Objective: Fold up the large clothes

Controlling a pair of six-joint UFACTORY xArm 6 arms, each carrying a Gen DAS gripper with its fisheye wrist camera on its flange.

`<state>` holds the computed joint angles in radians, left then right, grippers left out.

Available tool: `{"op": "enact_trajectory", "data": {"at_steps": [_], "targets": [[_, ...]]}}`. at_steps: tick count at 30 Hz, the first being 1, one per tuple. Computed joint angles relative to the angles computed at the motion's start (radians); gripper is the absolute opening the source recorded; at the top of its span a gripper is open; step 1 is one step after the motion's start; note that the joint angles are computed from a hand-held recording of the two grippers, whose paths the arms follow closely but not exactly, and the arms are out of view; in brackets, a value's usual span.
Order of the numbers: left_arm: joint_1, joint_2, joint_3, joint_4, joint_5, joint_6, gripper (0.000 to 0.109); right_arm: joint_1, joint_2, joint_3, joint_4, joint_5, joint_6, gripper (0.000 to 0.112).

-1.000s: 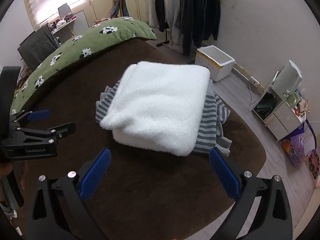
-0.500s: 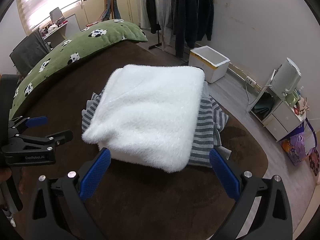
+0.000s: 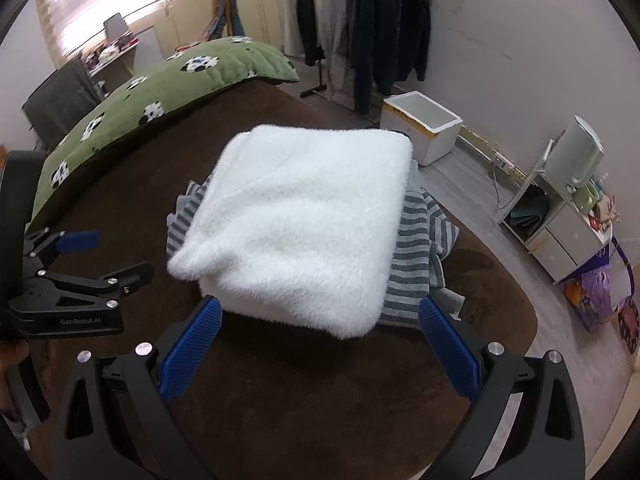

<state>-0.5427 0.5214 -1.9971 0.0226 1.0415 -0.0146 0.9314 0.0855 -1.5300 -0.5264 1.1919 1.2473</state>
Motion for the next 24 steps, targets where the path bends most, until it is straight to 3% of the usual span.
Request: {"op": "enact_trajectory", "data": {"at_steps": [8,15,20,24], "targets": [[-0.020,0.057,-0.156,0.043,0.151,0.085,0.097,-0.016,0.009,-0.082,0.051,0.083,-0.180,0.097],[-0.033,0.124,-0.320,0.050,0.262,0.059,0.097,-0.027,-0.009,-0.089,0.067,0.081,-0.207,0.097],[-0.044,0.170,-0.399,0.060,0.282,0.027,0.097,-0.047,-0.018,-0.072,0.080,0.056,-0.234,0.097],[-0.047,0.172,-0.388,0.067,0.218,-0.013,0.097,-0.052,-0.039,-0.039,0.051,0.023,-0.216,0.097]]}}
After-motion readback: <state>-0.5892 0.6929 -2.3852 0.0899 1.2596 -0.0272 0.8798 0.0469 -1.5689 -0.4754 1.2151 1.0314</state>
